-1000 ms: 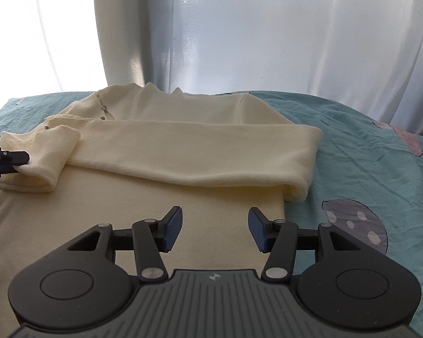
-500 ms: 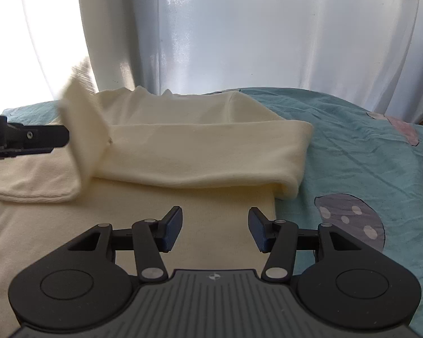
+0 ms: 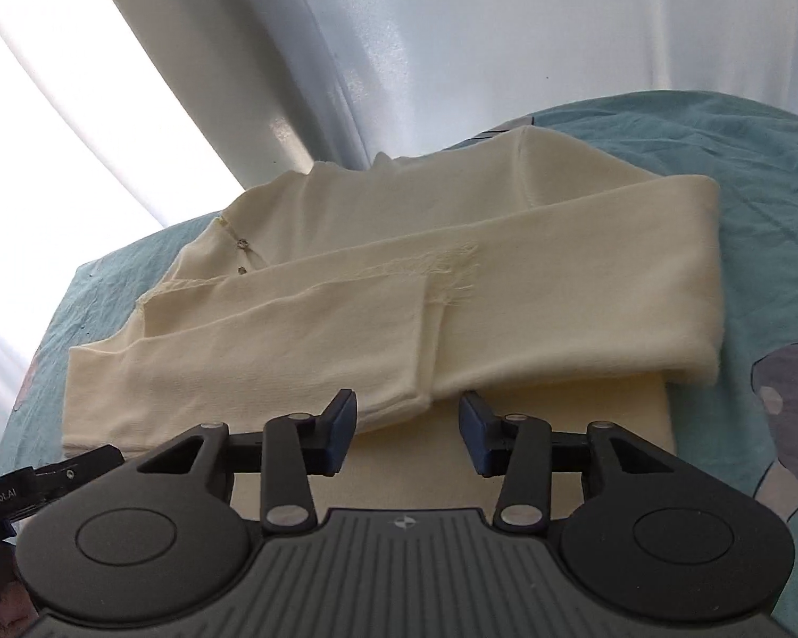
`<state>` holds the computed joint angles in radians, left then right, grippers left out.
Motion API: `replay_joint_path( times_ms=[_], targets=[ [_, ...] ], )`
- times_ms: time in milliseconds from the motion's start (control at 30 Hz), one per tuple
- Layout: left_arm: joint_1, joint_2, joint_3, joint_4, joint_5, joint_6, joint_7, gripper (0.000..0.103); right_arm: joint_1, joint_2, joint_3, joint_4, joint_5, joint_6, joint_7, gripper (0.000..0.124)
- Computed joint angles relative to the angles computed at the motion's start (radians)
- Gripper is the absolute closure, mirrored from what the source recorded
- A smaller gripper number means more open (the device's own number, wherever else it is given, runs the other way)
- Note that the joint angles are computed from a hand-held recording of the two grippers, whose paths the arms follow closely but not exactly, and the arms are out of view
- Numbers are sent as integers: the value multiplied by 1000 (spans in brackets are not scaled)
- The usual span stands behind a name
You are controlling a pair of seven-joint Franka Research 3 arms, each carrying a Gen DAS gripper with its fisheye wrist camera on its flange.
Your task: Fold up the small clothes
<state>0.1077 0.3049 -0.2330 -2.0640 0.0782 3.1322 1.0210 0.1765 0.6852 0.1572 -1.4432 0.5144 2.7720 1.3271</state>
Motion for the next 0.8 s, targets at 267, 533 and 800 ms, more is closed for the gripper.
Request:
replay_joint_path(
  times_ms=[267,533,800],
  targets=[
    [-90,-13,107,-6,79,-24,-78,29,7,69,3,124,-16,-105,18,113],
    [-121,-12,157,2,154,-32,-151,27,-20,-47,46,-20,28,-15,-145,118],
    [-200,9,247,69,277,-103,-234,26,16,-67,-2,-29,48,209,-172,119]
  ],
)
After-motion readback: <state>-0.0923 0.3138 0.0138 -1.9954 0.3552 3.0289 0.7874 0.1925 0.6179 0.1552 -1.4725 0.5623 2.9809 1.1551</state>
